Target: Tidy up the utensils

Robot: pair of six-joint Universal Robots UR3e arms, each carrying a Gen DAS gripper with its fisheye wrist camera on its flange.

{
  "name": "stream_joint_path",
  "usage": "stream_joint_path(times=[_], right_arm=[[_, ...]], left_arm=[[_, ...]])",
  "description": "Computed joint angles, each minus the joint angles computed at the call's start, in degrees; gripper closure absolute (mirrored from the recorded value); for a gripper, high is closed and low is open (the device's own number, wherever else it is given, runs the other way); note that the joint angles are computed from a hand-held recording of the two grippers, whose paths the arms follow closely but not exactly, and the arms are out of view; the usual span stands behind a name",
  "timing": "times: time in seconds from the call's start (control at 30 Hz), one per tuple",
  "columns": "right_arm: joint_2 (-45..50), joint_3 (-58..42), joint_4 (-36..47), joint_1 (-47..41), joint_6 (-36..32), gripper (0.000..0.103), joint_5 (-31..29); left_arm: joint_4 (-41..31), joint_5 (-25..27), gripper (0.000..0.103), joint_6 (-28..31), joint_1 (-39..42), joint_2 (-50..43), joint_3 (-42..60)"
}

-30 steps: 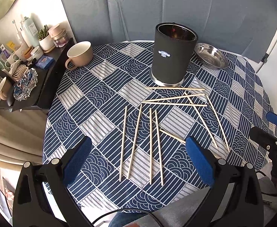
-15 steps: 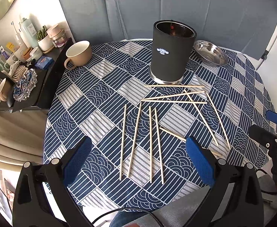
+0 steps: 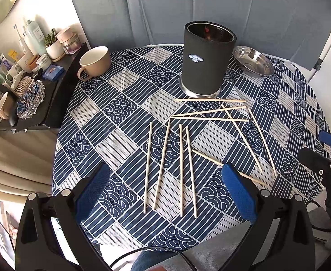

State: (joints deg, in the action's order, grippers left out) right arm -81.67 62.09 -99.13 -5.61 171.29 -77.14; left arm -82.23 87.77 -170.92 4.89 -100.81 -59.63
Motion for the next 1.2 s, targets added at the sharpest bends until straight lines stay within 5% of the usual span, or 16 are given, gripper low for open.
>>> stream_joint_path(times=[1.2], right_arm=[[12.7,-15.3,12.8,3.0,-3.4,0.008,-1.0]], left_arm=[[-9.9,0.1,0.006,-0.9,1.5,-8.6,9.7]])
